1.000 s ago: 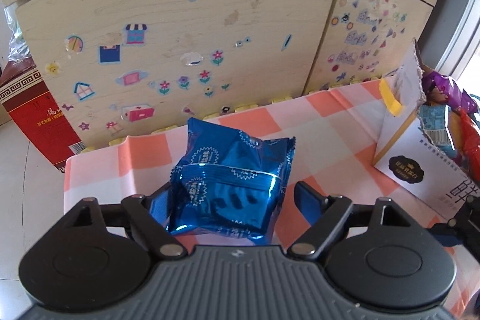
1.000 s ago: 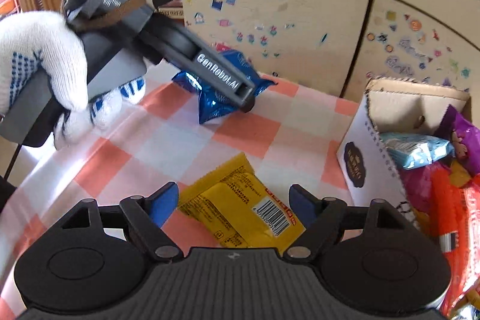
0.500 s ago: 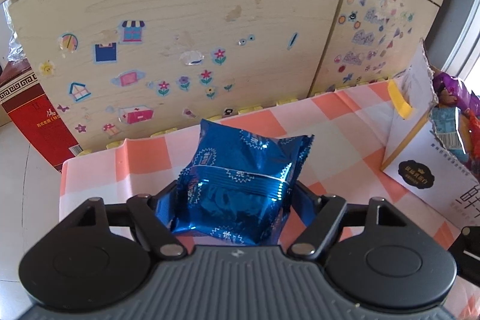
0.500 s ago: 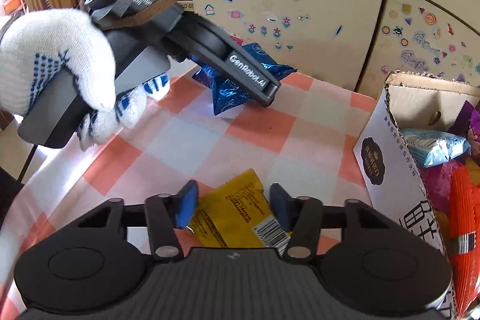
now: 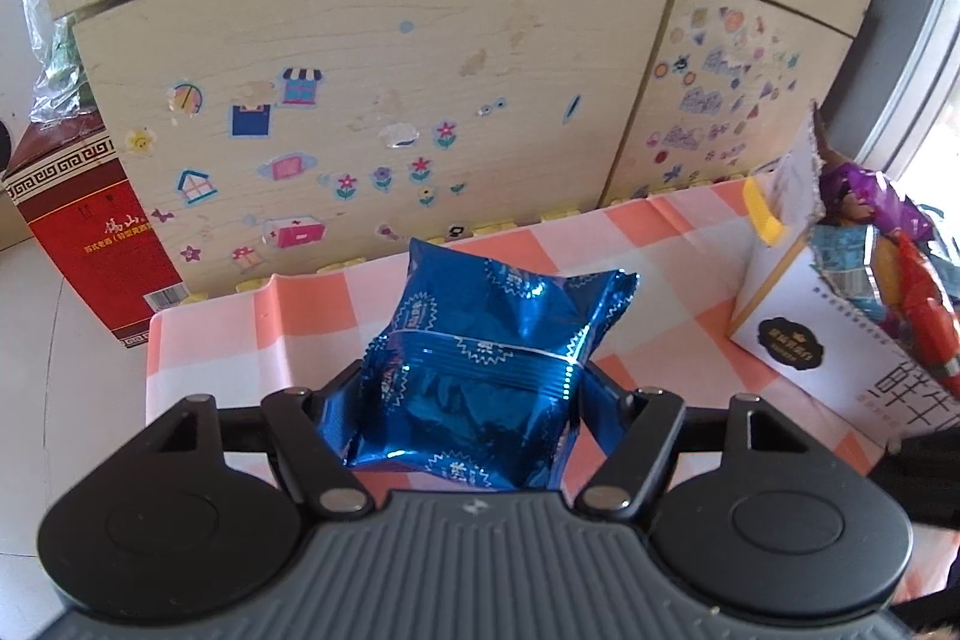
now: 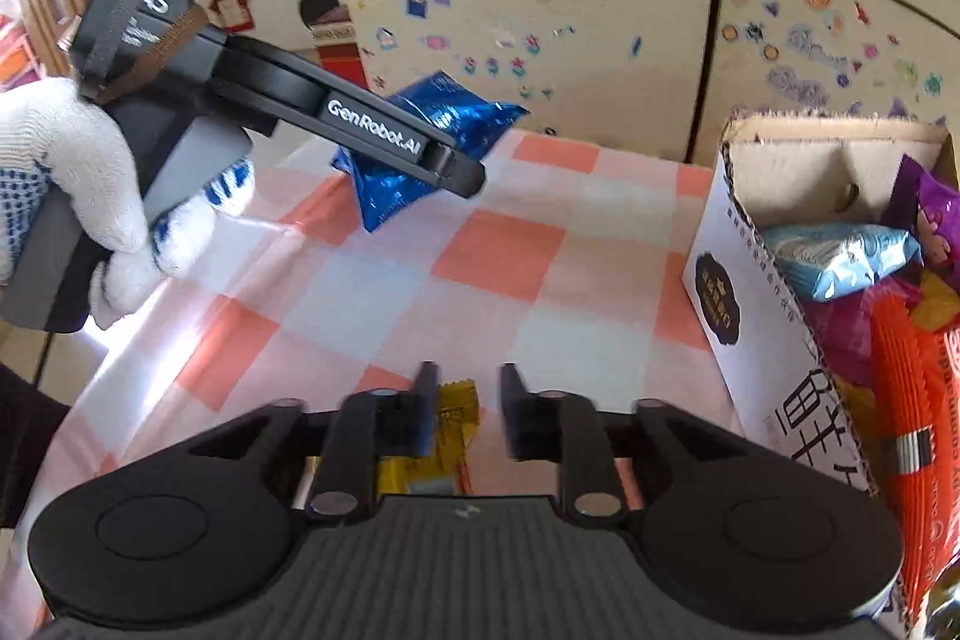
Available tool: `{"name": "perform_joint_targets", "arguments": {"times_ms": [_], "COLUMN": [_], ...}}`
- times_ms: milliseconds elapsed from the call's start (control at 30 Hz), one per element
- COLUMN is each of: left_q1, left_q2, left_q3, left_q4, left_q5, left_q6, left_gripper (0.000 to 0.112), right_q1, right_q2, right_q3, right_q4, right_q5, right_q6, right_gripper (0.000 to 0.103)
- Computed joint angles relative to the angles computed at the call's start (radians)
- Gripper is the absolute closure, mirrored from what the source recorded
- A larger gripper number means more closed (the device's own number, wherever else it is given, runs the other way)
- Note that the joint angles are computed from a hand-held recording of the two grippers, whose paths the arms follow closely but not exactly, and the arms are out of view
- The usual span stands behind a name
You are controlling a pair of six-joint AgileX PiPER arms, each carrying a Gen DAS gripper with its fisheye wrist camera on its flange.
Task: Organize snacks
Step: 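Grasp the blue foil bag with the left tool while right tool grasps the yellow wafer bag, then carry the blue foil bag over the box with the left tool while right tool carries the yellow bag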
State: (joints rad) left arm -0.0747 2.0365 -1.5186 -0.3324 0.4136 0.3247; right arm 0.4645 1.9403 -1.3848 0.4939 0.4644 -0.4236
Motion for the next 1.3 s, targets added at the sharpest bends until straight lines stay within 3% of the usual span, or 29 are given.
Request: {"name": "perform_joint_targets", "arguments": {"times_ms": [67, 233, 300, 467, 567, 600, 700, 933, 1300], "left_q1": [0.000, 0.003, 0.005, 0.004, -0.001, -0.003, -0.010, -0.035, -0.093], "left_q2": [-0.004, -0.009, -0.013, -0.036, -0.059, -0.068, -0.099, -0.175, -0.306], "left_q3": [0.004, 0.005, 0.008, 0.037, 0.065, 0.076, 0.105, 0.165, 0.299], "left_q4": [-0.015, -0.014, -0.020, -0.028, -0.029, -0.036, -0.056, -0.063, 0.007], "left_q5": [0.000, -0.002, -0.006, -0.025, -0.045, -0.051, -0.064, -0.096, -0.163], "left_q6": [0.019, 0.014, 0.018, 0.029, 0.027, 0.029, 0.046, 0.033, -0.097], "left_gripper": [0.040, 0.040, 0.040, 0.040, 0.040, 0.040, 0.040, 0.040, 0.040], "right_q1": [-0.025, -0.046, -0.027, 0.064, 0.080, 0.077, 0.081, 0.094, 0.078], "right_q2": [-0.006, 0.014, 0.004, -0.010, -0.020, -0.018, -0.028, -0.125, -0.326], "right_q3": [-0.001, -0.036, -0.026, 0.004, 0.014, 0.006, 0.017, 0.060, 0.154], "right_q4": [0.094, 0.147, 0.111, -0.167, -0.221, -0.212, -0.231, -0.462, -0.714], "right_q5": [0.041, 0.144, 0.147, 0.095, 0.070, 0.081, 0.059, -0.017, -0.032], "right_q6": [-0.112, -0.198, -0.204, -0.038, 0.050, 0.048, 0.098, 0.402, 0.723], "right_gripper": [0.024, 0.023, 0.023, 0.029, 0.047, 0.048, 0.049, 0.049, 0.049]}}
